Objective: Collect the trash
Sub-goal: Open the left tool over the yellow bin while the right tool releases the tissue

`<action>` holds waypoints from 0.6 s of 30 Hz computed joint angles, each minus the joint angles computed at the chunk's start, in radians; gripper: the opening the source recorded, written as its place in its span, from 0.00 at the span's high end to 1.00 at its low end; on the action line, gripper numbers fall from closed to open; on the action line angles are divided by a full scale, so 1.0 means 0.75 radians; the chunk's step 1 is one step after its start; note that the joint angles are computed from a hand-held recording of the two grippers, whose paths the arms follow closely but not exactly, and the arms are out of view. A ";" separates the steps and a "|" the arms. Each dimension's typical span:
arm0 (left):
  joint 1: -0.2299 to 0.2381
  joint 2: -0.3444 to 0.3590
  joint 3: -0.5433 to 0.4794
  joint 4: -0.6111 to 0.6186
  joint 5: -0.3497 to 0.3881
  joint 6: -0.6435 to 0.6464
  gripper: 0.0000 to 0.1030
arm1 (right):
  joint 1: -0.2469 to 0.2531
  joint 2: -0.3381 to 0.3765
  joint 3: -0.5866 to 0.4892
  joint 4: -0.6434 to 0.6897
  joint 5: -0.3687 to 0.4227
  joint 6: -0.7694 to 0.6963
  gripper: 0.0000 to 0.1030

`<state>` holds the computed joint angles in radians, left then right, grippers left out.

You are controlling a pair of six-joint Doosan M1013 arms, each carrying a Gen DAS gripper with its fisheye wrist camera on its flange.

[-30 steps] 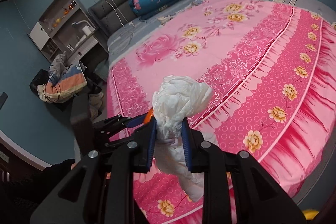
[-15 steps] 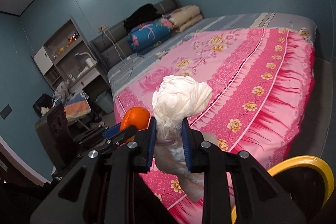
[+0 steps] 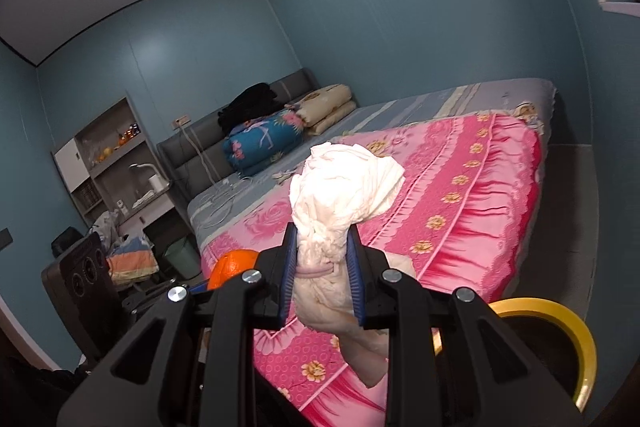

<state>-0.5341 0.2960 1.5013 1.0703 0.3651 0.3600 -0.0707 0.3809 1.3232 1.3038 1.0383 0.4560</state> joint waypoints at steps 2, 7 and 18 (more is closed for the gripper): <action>-0.008 0.011 -0.015 -0.018 -0.003 0.030 0.76 | -0.019 -0.008 0.015 0.018 -0.007 -0.016 0.78; -0.019 0.056 -0.076 -0.196 -0.021 0.229 0.76 | -0.048 -0.031 0.043 -0.014 -0.060 0.034 0.78; -0.016 0.167 -0.190 -0.844 -0.052 0.830 0.76 | -0.074 0.003 0.004 -0.274 -0.175 0.426 0.76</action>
<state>-0.5465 0.4212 1.3589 0.4373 0.3262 0.9829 -0.1262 0.3834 1.3259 1.0984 0.9070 0.7755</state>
